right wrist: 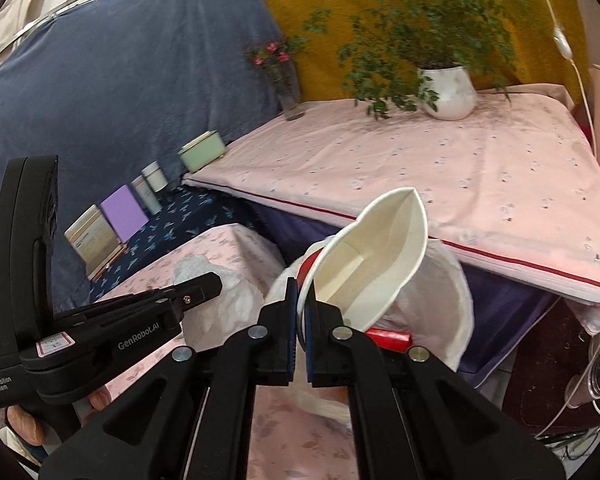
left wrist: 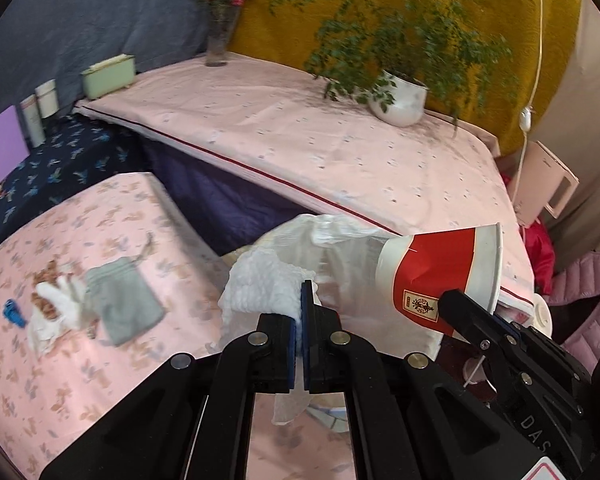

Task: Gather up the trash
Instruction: 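Carry the tissue and cup over the white trash bin, then open the left tool to drop the tissue while the right tool drops the cup into the bin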

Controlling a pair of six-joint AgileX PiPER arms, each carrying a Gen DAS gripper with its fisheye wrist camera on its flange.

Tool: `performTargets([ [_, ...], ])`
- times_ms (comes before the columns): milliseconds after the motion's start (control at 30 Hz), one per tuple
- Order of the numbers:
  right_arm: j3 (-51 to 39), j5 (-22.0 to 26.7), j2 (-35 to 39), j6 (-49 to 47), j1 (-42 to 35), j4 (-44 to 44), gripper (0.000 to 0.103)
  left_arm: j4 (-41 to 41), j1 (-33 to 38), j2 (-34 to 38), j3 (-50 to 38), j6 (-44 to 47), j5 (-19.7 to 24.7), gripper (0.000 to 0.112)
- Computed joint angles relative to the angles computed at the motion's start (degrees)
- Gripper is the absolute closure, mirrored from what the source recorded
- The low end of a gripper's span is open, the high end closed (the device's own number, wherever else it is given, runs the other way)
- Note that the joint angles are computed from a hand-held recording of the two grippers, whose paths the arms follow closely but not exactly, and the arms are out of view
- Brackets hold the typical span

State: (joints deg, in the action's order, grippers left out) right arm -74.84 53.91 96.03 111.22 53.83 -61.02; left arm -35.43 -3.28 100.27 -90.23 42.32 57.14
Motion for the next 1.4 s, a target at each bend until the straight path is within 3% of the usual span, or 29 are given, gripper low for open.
performTargets([
  [167, 4.6, -1.5, -2.1, 1.8, -2.0, 0.3, 0.100, 2.1, -4.6, 2.5, -2.0, -2.4, -0.4, 0.111],
  [267, 4.5, -2.5, -1.5, 1.2, -3.0, 1.1, 0.100, 3.2, -6.0, 3.8, -3.4, -4.1, -0.2, 0.105],
  [333, 4.6, -3.5, -1.1, 0.8, -3.8, 1.5, 0.100, 3.7, -6.1, 5.0, -4.8, -5.1, 0.5, 0.088],
  [433, 3.7, -4.2, -0.1, 0.0, -4.3, 2.0, 0.100, 3.6, -5.6, 5.5, -4.9, -6.0, -0.3, 0.074],
  [600, 2.3, -5.6, 1.6, -1.2, -5.4, 2.7, 0.100, 2.5, -3.8, 6.7, -5.7, -5.9, 0.2, 0.066],
  [933, 3.3, -5.1, 1.2, -0.6, -6.2, 2.4, 0.100, 2.5, -6.7, 9.2, -10.5, -7.3, 2.4, 0.063],
  [1033, 4.3, -5.8, 0.9, -0.1, -6.7, 2.7, 0.100, 3.6, -7.5, 11.3, -13.3, -9.6, 4.3, 0.037],
  [1400, 7.2, -9.1, 0.9, 1.7, -8.6, 2.7, 0.100, 6.6, -6.5, 17.5, -14.9, -13.1, 9.2, 0.037],
])
